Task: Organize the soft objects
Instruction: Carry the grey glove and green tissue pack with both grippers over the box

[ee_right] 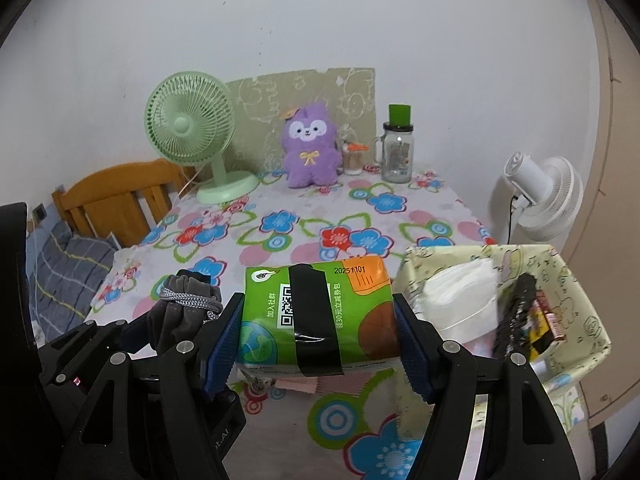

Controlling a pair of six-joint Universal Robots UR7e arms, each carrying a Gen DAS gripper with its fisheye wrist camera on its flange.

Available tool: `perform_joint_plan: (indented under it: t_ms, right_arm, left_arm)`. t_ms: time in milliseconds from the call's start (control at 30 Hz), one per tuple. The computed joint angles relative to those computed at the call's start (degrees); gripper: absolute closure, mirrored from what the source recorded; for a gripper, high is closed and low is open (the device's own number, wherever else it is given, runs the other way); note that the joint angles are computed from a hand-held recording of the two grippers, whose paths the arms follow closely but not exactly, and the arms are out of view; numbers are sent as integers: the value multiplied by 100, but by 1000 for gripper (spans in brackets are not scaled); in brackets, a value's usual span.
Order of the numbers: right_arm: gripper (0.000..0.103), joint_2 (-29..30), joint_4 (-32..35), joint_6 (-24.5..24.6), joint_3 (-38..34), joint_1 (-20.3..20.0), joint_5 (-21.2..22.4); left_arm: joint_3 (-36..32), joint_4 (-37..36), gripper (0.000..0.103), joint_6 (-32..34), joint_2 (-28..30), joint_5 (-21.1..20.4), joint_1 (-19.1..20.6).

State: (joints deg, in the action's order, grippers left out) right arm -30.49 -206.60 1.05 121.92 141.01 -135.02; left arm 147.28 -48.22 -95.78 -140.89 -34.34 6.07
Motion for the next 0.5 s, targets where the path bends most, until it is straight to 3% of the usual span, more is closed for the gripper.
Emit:
perform_joint_plan:
  t_ms: [200,500]
  right_arm:
    - [30,-183,-205,-114,155,-55,4]
    - [30,-414,-582,-304,378,-169,-43]
  left_arm:
    - [33,-384,56,25,392,79,-36]
    - [132,-1497,56,573,1009,310,132]
